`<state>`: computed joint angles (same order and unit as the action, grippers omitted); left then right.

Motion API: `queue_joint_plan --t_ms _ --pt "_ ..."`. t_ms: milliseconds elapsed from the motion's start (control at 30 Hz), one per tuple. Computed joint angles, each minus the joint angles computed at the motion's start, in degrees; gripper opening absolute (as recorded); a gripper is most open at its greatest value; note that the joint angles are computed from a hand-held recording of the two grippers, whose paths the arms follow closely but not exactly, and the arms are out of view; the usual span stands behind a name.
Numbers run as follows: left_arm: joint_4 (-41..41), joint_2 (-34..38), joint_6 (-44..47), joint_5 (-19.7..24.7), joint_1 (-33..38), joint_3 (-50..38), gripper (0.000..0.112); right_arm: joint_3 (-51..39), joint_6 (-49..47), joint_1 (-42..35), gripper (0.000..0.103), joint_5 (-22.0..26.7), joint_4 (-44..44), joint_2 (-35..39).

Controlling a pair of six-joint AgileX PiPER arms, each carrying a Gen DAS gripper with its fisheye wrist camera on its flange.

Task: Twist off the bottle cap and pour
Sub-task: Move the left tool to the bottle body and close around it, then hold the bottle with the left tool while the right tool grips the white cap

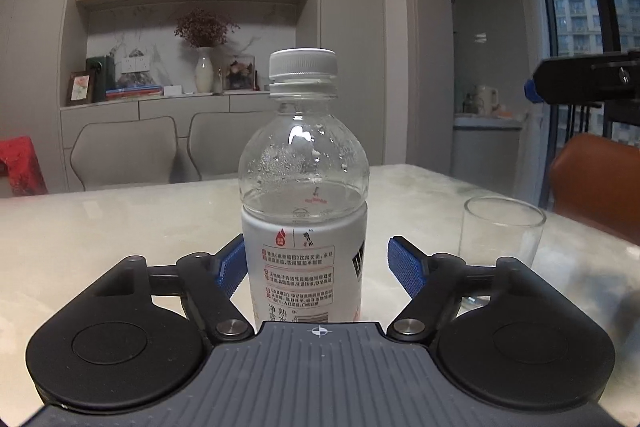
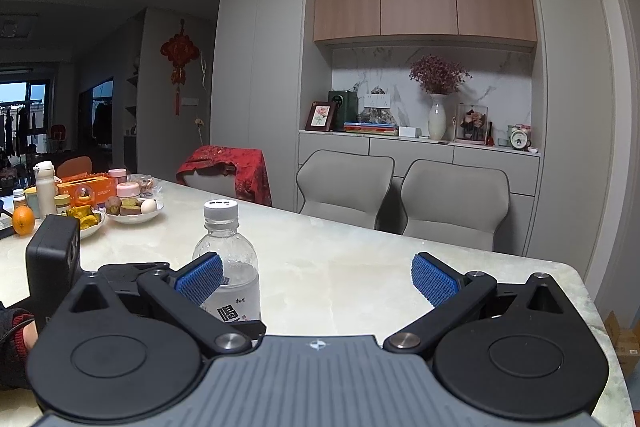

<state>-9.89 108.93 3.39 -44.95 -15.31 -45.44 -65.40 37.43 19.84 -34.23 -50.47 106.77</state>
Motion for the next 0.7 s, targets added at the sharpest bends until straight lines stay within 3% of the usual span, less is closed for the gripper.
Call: queue_joint_plan --t_ms 100,233,333,533,700 --pt "1.2 0.4 -0.9 2.1 1.3 -1.5 0.075 -0.9 1.2 0.3 0.103 0.4 -1.5 0.6" --pt "0.9 0.6 -2.3 1.5 1.8 -1.7 0.075 -2.1 1.8 1.0 0.103 1.2 -2.8 1.3" --pt "1.5 0.3 -3.5 1.4 2.2 -1.5 0.06 -2.9 2.7 1.2 0.103 0.9 -4.5 1.8" --pt "0.9 0.7 -2.6 0.3 2.1 -1.5 0.059 -5.3 0.1 3.9 0.103 4.3 -4.2 2.4" --pt "1.2 0.8 -2.9 -0.7 2.2 -1.1 0.058 -8.0 2.3 4.7 0.103 3.9 -8.0 3.3"
